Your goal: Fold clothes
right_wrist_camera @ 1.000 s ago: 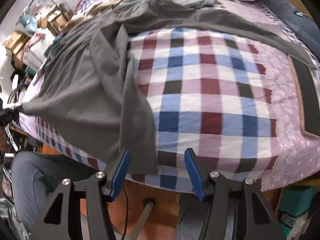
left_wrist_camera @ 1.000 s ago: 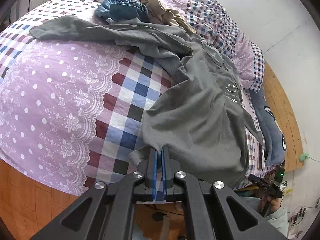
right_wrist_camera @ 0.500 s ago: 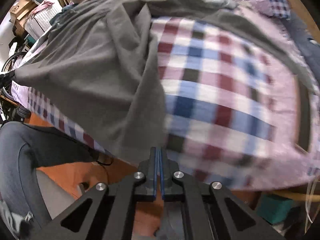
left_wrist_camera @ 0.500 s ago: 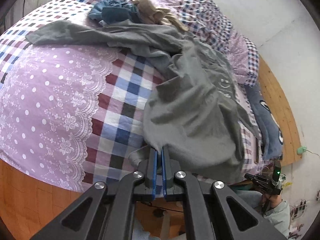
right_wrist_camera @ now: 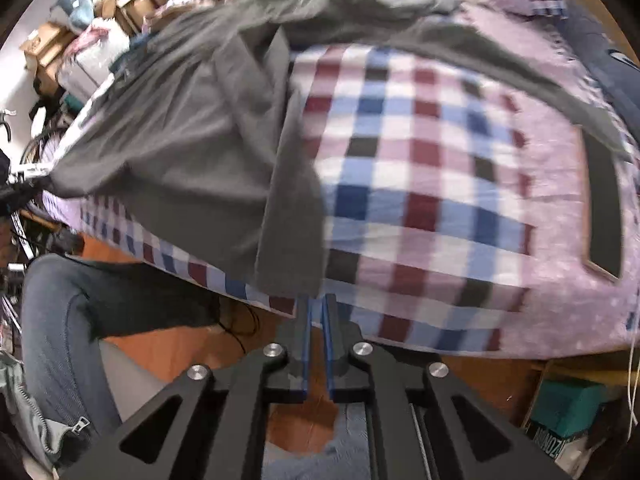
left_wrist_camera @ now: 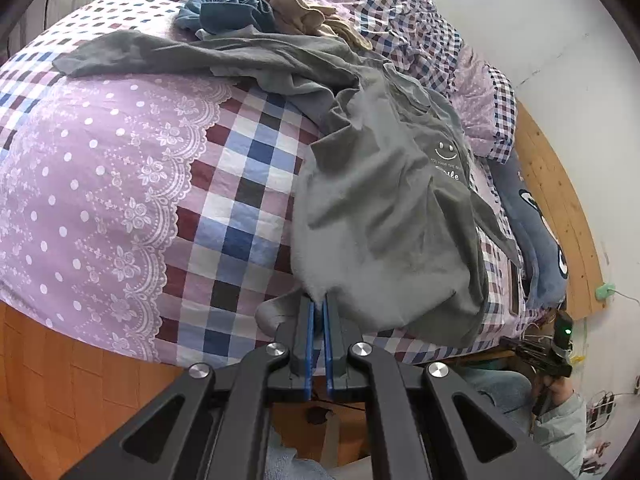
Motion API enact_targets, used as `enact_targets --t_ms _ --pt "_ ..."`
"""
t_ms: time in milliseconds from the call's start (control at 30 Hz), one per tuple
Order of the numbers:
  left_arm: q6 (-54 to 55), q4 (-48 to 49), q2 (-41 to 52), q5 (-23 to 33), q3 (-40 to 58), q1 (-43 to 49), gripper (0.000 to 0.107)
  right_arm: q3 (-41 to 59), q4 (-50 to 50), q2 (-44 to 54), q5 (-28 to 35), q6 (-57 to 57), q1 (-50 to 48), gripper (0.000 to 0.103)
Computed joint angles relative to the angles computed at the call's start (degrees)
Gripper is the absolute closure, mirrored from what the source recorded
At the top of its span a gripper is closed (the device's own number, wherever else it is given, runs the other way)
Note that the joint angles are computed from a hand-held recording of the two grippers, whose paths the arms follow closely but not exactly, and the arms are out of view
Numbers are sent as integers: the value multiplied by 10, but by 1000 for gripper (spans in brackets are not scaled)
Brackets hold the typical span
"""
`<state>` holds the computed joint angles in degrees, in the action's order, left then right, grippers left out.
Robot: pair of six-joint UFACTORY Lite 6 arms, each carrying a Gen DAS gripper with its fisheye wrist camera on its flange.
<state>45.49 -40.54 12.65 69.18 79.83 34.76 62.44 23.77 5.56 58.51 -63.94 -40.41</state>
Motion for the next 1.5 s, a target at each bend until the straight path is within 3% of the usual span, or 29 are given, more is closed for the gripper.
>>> enact_targets --t_ms 33,100,233,333,400,733,767,833,867,900,1100,1333,1433,1500 --pt "0 1 -1 1 2 -1 104 -5 -4 10 -9 6 14 94" --pt "-1 1 -2 5 9 -1 104 -5 -9 36 -26 22 36 80" --pt "-1 1 4 10 23 -3 104 -1 -37 71 -78 70 67 80" --pt "1 3 4 9 24 -5 104 1 -33 77 -73 66 69 76" --pt "2 3 7 9 25 -4 104 4 -27 81 -63 58 68 58" --pt "7 1 16 7 27 -3 104 24 -42 112 -56 75 72 58" --pt "7 0 16 6 27 -3 104 22 -38 115 -57 70 74 58" --pt "5 -1 17 4 27 -3 104 19 -29 121 -57 59 78 69" --pt "3 0 18 2 27 -4 104 23 -19 122 -54 53 71 92" --pt "1 1 18 1 27 -5 104 26 -9 122 -51 47 64 101" --pt "-5 5 20 5 35 -9 104 39 17 87 9 -4 15 102" --pt "-2 -36 16 57 53 5 104 146 54 46 175 -57 -89 102" --pt "-18 -17 14 53 52 1 104 149 24 26 176 -61 -94 102" --pt "-35 20 13 26 43 -12 104 143 -29 20 133 -44 -76 102"
